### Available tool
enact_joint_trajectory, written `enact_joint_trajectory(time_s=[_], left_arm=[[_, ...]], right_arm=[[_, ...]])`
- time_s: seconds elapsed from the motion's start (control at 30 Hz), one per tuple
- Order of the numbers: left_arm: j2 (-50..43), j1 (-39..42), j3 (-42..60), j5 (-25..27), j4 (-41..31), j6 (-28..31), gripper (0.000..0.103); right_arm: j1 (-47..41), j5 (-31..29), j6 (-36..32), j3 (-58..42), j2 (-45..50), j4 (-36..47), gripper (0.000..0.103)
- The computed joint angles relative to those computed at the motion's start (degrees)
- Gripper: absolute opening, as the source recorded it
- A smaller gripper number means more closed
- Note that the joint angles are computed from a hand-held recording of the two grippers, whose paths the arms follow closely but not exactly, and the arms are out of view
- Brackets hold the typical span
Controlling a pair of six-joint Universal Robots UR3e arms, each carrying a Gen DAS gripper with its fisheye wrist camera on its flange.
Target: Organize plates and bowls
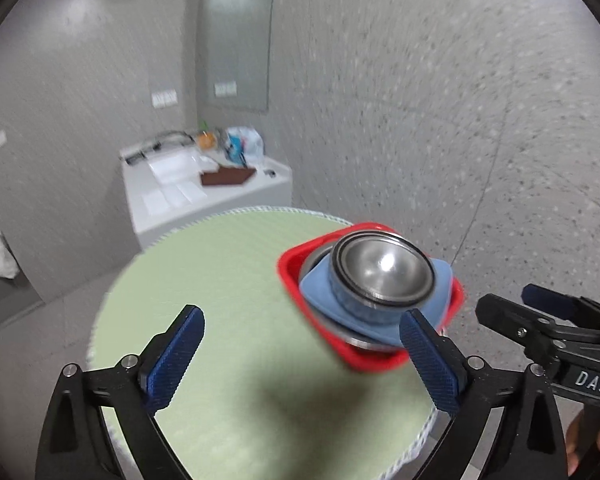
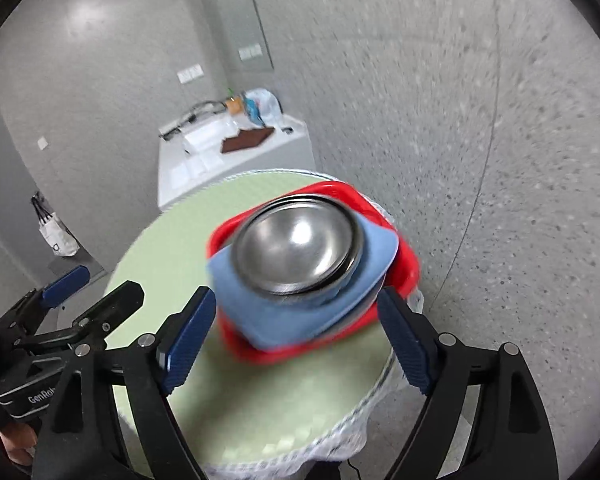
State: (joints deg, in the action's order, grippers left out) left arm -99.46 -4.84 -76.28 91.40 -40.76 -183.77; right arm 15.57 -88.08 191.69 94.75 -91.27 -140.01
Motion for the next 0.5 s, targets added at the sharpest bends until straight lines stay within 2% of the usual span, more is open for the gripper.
enact_joint_trajectory(time_s=[0.13,0.2,0.27,0.37,0.43,0.5], left_arm=[[17.1,-2.45,-16.61,3.23,2.67,-1.07,0.101],[24.32,-5.7,-20.44,7.62,-0.01,-2.95,0.102],[31.48,-11.57,-21.8,12.93,-5.87,-6.81,0.102],[33.79,-28.7,-18.46,30.86,-14.63,-17.4,0.102],[34.0,-40.7,-16.32,40.93,-20.33,-25.3,0.102],[32.01,-52.7,-10.14,49.37,-32.57,-36.73,0.102]], right_arm=[[8.03,-7.14,4.7,6.09,-10.51,1.7,0.089],[13.23,-11.8,6.9,7.38,-14.85,3.74,0.091],[18.2,-16.02,9.41,7.22,-17.82,6.52,0.094],[27.05,-22.71,14.24,6.32,-21.95,11.16,0.094],[31.99,-26.73,16.44,5.52,-23.38,13.28,0.096],[37.92,-31.25,18.98,5.11,-25.26,15.57,0.096]])
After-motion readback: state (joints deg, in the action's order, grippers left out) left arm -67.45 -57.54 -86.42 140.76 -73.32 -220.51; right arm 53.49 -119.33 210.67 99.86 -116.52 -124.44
